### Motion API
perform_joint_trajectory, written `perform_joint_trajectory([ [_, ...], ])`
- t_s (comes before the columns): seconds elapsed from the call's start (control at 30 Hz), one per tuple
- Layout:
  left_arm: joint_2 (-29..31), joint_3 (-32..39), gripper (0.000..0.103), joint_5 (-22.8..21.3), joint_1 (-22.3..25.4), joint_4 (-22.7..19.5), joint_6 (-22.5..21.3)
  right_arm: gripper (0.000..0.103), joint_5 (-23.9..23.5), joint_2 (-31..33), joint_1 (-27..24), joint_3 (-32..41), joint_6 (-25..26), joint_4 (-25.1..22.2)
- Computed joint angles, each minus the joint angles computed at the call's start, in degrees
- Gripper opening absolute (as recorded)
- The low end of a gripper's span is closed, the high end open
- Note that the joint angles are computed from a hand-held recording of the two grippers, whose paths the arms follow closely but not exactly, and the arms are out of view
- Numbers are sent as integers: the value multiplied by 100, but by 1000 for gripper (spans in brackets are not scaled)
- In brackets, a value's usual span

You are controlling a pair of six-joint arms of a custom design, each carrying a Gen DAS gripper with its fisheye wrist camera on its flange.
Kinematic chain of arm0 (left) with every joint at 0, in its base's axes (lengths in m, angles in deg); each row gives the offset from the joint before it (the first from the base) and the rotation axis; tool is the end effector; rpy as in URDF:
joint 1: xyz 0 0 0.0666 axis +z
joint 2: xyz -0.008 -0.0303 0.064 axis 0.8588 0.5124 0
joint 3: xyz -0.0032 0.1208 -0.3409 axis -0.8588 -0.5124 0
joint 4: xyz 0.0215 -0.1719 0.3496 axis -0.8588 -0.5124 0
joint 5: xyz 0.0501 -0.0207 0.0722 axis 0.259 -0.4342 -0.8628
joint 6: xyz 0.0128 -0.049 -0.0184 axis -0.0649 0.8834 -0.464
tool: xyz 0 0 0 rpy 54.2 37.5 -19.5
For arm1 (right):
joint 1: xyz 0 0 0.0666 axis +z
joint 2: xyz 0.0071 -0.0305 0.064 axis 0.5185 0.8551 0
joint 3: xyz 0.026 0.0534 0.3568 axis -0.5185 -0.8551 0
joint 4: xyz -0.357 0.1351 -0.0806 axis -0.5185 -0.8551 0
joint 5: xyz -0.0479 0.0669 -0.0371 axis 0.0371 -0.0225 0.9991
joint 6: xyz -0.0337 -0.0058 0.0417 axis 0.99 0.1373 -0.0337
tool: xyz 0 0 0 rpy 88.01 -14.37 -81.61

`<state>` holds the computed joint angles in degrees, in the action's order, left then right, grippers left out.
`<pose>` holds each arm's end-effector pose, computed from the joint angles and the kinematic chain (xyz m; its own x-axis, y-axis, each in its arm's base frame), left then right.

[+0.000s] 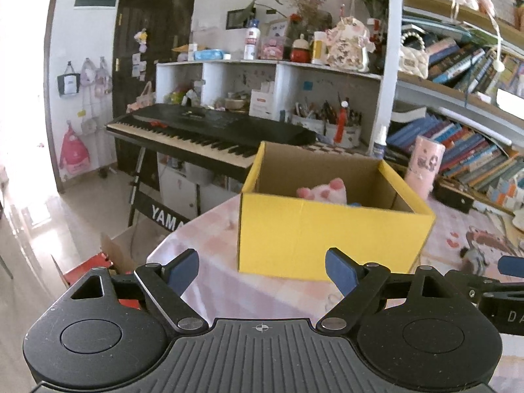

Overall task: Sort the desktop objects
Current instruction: 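Withdraw both open grippers from the yellow box toward the toy car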

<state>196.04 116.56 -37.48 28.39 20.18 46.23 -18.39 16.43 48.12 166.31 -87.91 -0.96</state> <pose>0.5926 -0.3435 0.2844 -0.4745 0.0338 -0.8796 0.2140 0.9737 -0.0780 0.5510 0.1537 0.2963 -0.5112 0.0789 -0.8558 0.1367 0.9906 0.0097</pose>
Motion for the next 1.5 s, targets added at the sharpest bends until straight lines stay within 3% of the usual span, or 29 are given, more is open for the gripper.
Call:
perform_joint_trajectory([
  [0.33,-405,-660,87,71,-8,-35,-127,91,560,-301,333,-527,-690,-118],
  [0.63,-484,-815,87,252,-79,-93,-318,91,854,-439,507,-743,-1011,-361],
  [1.07,-257,-514,87,642,-209,-254,-635,91,1013,-597,448,-976,-1424,-609],
  [1.5,184,137,87,746,-449,-612,-627,91,917,-729,121,-1143,-1447,-746],
])
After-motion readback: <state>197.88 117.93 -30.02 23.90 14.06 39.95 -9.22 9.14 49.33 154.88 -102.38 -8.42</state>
